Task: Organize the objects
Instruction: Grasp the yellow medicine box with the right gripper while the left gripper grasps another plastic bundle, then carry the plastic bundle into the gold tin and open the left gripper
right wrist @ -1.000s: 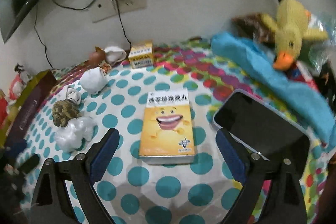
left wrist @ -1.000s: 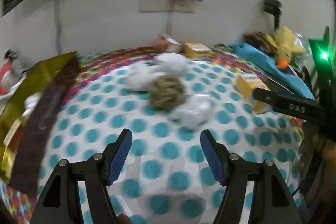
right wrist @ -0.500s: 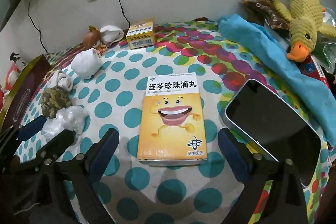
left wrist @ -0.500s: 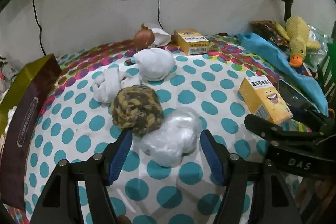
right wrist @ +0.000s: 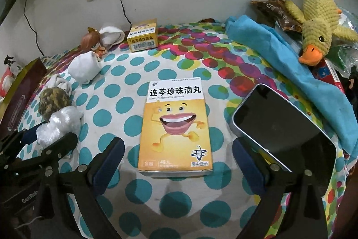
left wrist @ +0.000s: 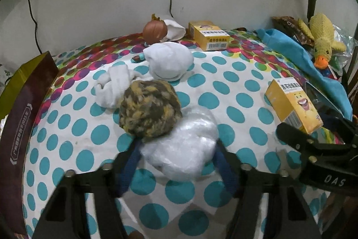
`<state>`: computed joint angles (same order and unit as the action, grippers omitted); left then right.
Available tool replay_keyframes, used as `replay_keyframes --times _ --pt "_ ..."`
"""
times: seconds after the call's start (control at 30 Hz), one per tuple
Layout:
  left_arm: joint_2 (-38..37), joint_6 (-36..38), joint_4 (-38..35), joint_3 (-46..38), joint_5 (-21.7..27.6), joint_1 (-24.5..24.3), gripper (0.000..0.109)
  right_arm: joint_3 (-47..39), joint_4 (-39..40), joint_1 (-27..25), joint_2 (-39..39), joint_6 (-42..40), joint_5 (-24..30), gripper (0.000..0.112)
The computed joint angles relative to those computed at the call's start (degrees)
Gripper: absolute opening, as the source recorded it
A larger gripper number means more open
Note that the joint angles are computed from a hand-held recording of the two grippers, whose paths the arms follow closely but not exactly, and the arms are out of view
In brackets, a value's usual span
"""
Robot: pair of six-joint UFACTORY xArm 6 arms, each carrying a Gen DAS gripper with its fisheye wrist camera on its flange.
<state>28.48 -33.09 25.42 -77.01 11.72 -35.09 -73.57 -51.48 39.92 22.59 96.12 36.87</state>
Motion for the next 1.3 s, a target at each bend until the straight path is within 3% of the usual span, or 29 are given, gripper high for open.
replay_keyframes --times 0.17,0.3,0.33,0.4,0.57,0.9,1.3 --pt "-0.87 1.02 -0.47 1.23 -1.04 -0.29 0.045 -1.05 0.85 0.41 0.69 -1.57 1.15 0.097" --pt "-3.39 -10.99 12.23 3.20 -1.55 0.31 0.044 -1.37 0.46 0.67 0.87 -1.91 1.31 0.095" --pt "-3.98 -13.37 14.84 3.54 -1.45 0.34 0.044 -1.40 0.19 0.76 0.87 -1.82 1.43 0.091" --pt "-4.94 -14.85 16.44 4.32 -1.93 0.22 0.044 -1.24 -1.00 0.95 0.63 -1.06 1.56 0.071" --pt "-6.21 -19.48 22.23 4.79 -1.73 -0.16 0.044 -1.45 -1.79 1.11 0.68 -1.51 1.13 0.049" --pt "-8.13 -26.85 29.18 6.74 -2.70 0.41 0.044 -1.56 -4.63 1.54 0.50 -1.61 0.20 0.048" --pt "-14.35 -37.34 37.60 12.26 -4.05 3.94 0.044 -6.81 -7.28 5.39 3.14 -6.95 7.89 0.048"
